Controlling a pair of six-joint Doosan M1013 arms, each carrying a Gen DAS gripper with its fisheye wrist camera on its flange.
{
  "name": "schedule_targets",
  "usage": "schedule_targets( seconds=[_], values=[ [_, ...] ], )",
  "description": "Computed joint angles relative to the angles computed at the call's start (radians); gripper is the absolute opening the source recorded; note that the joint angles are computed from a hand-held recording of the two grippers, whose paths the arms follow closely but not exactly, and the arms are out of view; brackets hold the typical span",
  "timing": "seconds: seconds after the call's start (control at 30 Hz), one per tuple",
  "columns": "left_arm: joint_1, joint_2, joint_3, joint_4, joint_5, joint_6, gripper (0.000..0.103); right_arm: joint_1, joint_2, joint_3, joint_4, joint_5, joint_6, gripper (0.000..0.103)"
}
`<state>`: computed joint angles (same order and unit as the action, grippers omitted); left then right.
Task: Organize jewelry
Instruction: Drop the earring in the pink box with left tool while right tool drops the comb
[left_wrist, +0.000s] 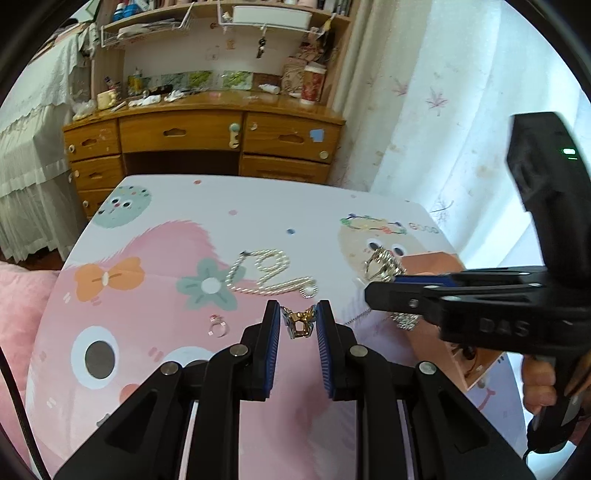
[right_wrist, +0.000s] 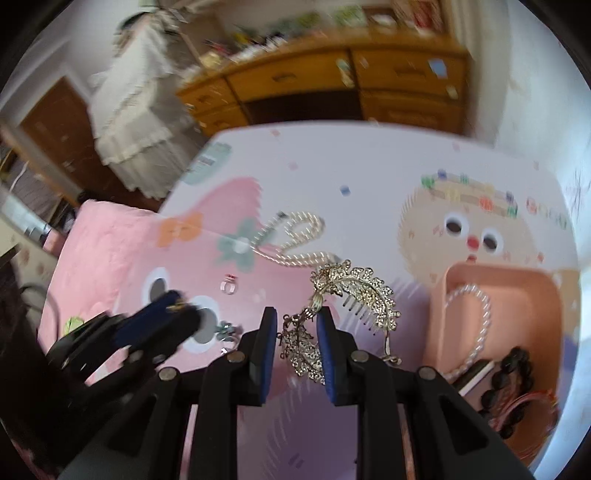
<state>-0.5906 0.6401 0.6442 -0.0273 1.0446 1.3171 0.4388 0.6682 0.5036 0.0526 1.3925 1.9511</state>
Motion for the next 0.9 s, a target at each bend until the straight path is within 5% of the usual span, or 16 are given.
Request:
schedule_targets(
  seconds=[0.27, 0.47, 0.9],
  values=[
    [-0.026, 0.03, -0.069, -0.054, -0.026, 0.045, 0.018, 0.021, -0.151, 0.216, -0.099, -0.186, -0.133, 0.022],
    [-0.045, 0.075, -0.16, -0.137, 0.016, 0.124, 0.018, 0.034, -0.255, 0.37, -0.186, -0.282, -0.085, 0.022],
    [-0.074, 0.196, -0.385, -0.271, 0.196, 0.211, 0.018, 0.037, -0.359, 0.536, -0.369, -0.315, 0.077, 0.022]
  ],
)
